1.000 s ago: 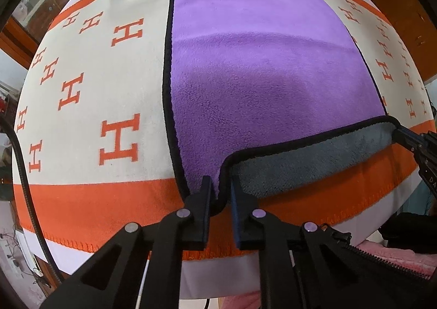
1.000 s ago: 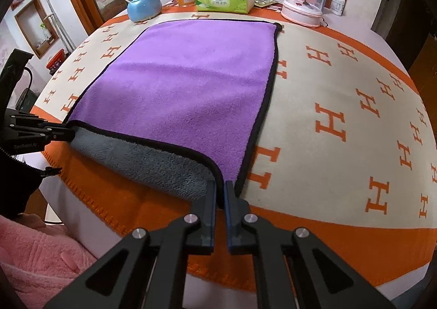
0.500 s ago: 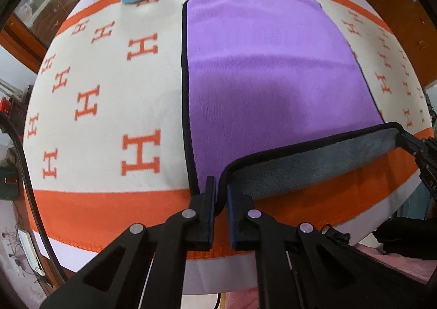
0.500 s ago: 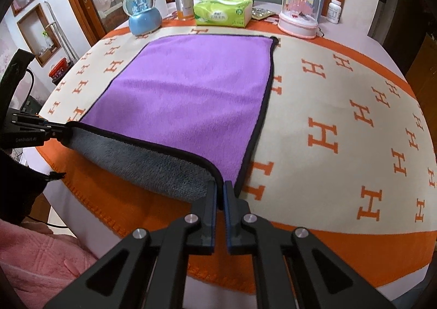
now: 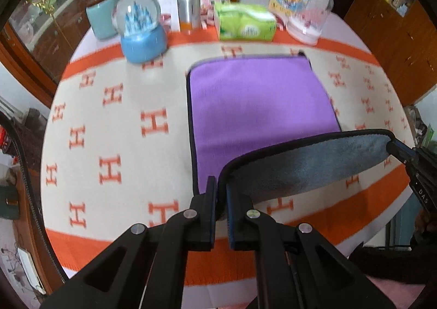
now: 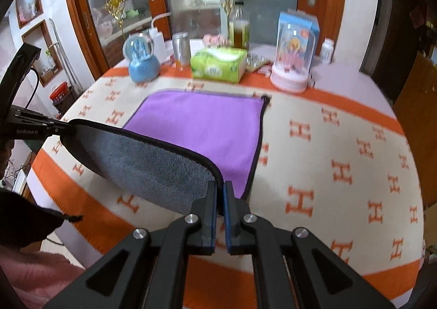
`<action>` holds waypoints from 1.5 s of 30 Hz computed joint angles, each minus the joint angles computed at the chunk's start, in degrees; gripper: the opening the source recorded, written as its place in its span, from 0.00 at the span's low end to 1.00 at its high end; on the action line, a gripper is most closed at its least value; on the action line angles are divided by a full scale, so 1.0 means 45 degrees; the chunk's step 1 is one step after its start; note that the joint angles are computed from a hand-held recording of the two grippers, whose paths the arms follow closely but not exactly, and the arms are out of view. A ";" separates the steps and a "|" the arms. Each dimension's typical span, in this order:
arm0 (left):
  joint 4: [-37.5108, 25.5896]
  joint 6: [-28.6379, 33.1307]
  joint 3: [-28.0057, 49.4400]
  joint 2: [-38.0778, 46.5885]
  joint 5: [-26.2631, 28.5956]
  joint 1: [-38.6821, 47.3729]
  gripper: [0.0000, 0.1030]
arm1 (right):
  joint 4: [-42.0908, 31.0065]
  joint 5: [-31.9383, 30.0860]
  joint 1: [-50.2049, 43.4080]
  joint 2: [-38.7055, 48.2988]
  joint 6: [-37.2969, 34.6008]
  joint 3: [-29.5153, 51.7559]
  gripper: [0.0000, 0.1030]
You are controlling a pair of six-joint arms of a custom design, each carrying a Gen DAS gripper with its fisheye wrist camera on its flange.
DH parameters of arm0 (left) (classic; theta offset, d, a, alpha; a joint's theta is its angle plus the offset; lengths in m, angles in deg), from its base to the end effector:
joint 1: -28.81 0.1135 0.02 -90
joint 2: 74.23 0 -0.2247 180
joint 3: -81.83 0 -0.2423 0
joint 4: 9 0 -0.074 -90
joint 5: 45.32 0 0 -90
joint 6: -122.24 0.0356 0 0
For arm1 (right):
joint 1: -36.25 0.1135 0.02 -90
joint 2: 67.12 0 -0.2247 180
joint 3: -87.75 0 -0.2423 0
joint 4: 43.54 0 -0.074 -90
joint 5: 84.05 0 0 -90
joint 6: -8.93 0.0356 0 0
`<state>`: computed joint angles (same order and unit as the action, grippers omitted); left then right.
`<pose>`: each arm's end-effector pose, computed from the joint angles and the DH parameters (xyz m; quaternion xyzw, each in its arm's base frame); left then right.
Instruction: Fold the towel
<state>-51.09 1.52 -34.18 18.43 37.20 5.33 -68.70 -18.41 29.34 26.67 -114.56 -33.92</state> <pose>0.2578 -0.1069 0.1185 -0.0730 0.9812 -0.0187 0.1777 0.2841 -0.0196 0.1044 -0.2694 0.9079 0.1059 0.3031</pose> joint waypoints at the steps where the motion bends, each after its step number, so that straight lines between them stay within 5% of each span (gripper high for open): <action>1: -0.0062 0.0240 0.0286 0.0063 -0.0052 0.0159 0.04 | 0.0071 -0.0037 0.0076 0.0061 0.0167 0.0245 0.04; 12: 0.0420 0.1871 0.3167 0.2306 0.0304 0.1895 0.04 | 0.1130 0.0608 0.1146 0.1930 0.1330 0.2922 0.04; 29: 0.0503 0.2732 1.0426 0.9929 0.1540 0.4065 0.04 | 0.2633 0.3175 0.2734 0.8107 0.2593 0.8776 0.04; 37: 0.1248 0.2496 1.0280 1.0550 0.1568 0.4227 0.16 | 0.1973 0.4140 0.2948 0.9625 0.3053 1.0350 0.09; 45: 0.2156 0.1338 0.8012 0.8690 0.0952 0.4201 0.47 | 0.1751 0.3904 0.2607 0.9013 0.3636 0.9905 0.44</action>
<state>-41.39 7.54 1.87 57.53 41.48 24.23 -60.82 -0.84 41.07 67.22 -98.20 10.65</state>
